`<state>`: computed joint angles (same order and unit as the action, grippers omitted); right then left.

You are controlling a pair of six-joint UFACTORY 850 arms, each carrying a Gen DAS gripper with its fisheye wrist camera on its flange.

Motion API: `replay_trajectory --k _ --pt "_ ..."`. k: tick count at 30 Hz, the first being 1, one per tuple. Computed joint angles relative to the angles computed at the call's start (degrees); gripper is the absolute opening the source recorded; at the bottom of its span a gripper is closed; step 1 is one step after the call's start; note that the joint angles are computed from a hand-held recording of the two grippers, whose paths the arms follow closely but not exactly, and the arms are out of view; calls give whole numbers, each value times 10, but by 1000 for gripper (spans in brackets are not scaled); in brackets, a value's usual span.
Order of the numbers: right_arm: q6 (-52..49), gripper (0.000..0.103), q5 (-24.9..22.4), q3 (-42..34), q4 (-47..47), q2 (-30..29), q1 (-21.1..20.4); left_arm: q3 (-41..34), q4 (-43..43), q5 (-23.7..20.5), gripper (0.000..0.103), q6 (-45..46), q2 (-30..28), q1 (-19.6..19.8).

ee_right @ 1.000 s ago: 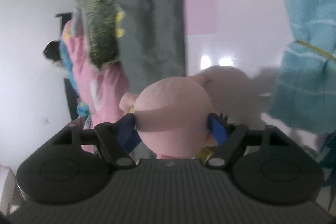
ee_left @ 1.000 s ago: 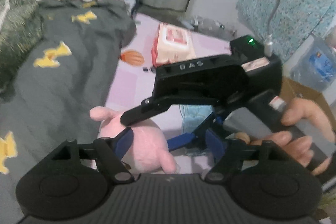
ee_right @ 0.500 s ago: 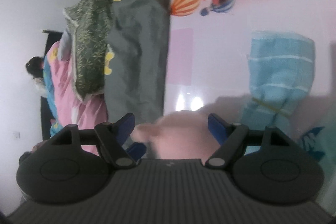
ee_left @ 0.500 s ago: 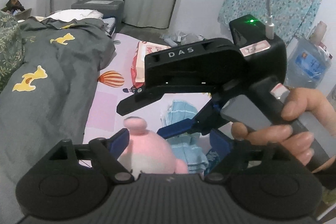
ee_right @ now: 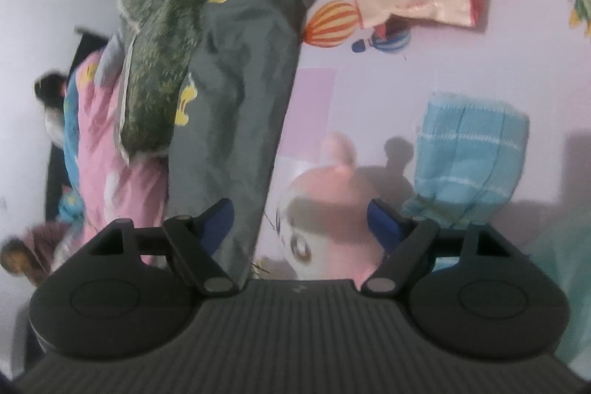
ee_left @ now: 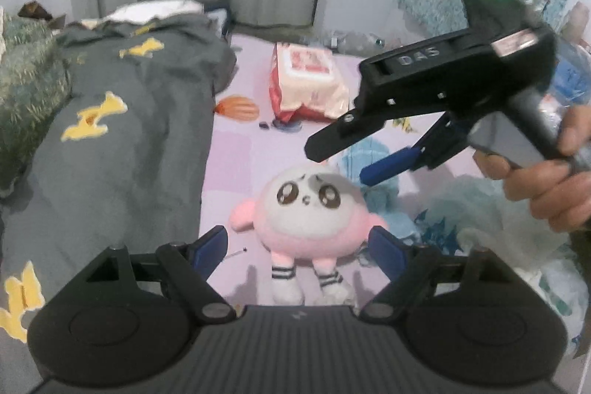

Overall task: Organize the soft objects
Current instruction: 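Lift the pink plush toy with the right tool off the bed, then carry the plush toy over the cardboard box and lower it inside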

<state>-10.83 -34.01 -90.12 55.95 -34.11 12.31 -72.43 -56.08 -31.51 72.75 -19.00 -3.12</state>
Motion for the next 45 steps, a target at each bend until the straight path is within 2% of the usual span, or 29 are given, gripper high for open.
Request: replay_trajectory --k 5,7,11,14,19,26,32,35,40,45 --pt "73 81 4 -26 -114 -12 14 -26 42 -17 82 -52 -25 -7" --pt "96 81 -4 -43 -144 -25 18 -48 89 -30 81 -107 -42 -14" --pt "127 79 -26 -74 -180 -50 23 -103 166 -71 69 -226 -84 -24" --pt "144 78 -36 -90 -208 -64 27 -138 176 -106 69 -271 -113 -23" --pt "144 74 -34 -89 -191 -65 24 -146 192 -105 69 -297 -116 -28" --pt "128 73 -26 -66 -149 -37 22 -117 168 -93 69 -274 -70 -22" --pt "89 73 8 -14 -112 34 26 -70 132 -66 69 -234 7 -26" --pt "70 73 36 31 -102 91 26 -46 104 -66 69 -207 51 -36" --pt "52 73 81 144 -97 220 11 -14 44 -89 70 -145 108 -69" --pt "120 73 109 273 -166 373 -22 2 6 -130 72 -107 135 -126"
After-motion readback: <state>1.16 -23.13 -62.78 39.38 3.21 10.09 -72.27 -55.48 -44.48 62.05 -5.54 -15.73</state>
